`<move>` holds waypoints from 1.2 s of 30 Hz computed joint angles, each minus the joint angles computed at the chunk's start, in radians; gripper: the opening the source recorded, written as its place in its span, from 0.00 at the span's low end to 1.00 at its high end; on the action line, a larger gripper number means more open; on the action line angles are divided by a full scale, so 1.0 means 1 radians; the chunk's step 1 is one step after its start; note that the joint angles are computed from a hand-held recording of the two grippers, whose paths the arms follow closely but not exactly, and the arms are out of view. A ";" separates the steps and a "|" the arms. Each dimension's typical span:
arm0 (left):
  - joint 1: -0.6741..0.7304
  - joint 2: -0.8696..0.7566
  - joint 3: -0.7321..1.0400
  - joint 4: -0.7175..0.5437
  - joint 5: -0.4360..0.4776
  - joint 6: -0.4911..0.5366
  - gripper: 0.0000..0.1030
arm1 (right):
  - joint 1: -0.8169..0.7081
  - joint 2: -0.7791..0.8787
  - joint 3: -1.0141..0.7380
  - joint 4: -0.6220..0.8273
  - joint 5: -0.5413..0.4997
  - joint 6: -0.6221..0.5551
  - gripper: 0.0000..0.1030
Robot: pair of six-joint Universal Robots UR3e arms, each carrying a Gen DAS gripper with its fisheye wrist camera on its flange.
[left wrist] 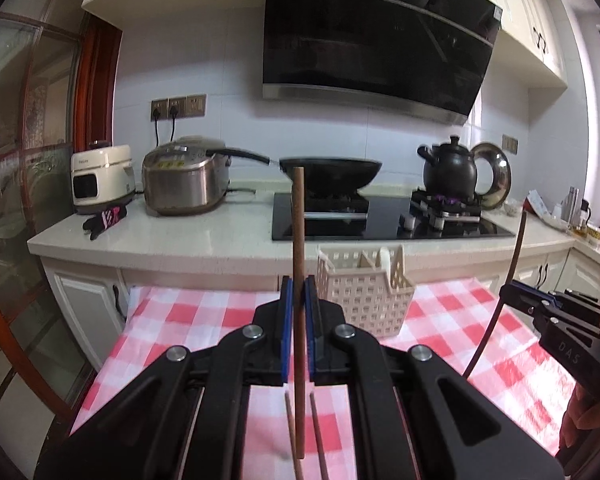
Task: Organize utensils
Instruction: 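Lift the chopstick with the right tool and carry it over the caddy, then open the right tool to drop its chopstick into the caddy while the left tool opens too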
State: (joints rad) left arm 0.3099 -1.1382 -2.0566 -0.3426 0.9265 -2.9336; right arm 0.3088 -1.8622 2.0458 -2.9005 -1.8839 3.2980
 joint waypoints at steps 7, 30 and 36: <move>-0.134 -0.212 0.207 0.123 0.102 -0.106 0.06 | -0.088 0.072 -0.103 -0.048 0.070 -0.079 0.06; -0.473 -1.122 1.541 -0.178 0.401 -0.278 0.06 | -0.277 0.574 -0.727 0.036 0.269 -0.193 0.06; -0.466 -1.191 1.512 -0.179 0.394 -0.300 0.06 | -0.301 0.637 -0.745 0.076 0.304 -0.202 0.06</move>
State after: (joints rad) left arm -0.1560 -2.3289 -0.5442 -0.5212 1.3209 -3.2333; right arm 0.0075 -1.2249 1.3004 -2.8246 -1.5804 3.0957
